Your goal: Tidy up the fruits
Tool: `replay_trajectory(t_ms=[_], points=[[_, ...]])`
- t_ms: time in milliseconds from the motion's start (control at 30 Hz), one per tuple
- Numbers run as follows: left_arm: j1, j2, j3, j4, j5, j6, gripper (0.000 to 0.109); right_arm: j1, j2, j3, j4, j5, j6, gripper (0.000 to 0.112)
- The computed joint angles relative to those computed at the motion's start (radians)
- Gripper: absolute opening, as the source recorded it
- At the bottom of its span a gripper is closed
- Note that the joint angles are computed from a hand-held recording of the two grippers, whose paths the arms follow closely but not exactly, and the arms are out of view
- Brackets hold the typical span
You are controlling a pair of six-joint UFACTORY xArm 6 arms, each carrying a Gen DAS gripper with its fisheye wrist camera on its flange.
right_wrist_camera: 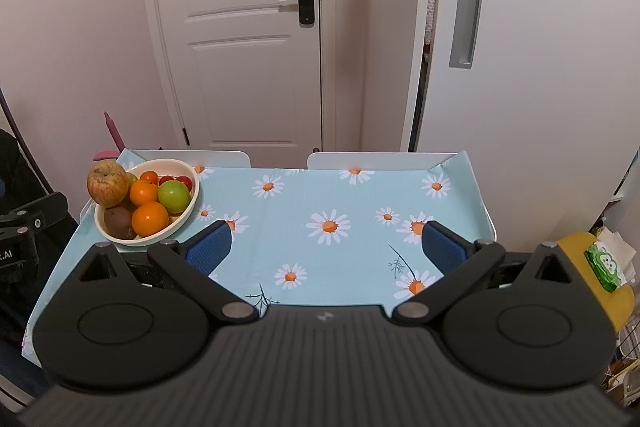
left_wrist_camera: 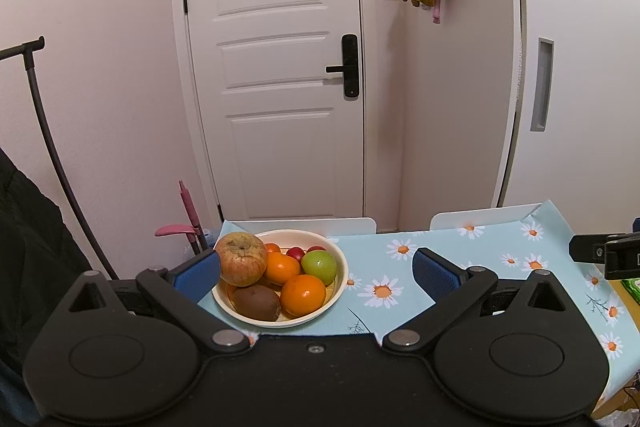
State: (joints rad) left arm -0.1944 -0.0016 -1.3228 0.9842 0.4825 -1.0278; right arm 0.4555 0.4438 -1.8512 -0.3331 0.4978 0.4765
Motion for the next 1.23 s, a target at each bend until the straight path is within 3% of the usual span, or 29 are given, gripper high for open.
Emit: replay_trajectory(t_ms=[800, 1033, 1233], points=[[0.010, 0.006, -0.003, -0.032, -0.010, 0.033, 0.103, 0.006, 0.007, -0.015, -0.007, 0.018, 0.015, 0.103], [-0.001, 0.009, -0.009, 0.011, 0.020, -0.003, 0.103, 0.006, 0.007, -0.014, -0.006, 0.017, 0.014, 0.103], [0.007, 0.009, -0.002, 0.022, -0.017, -0.016, 0.103, 0.007, 0.009, -0.020, -0.012, 0.024, 0.022, 0.103]])
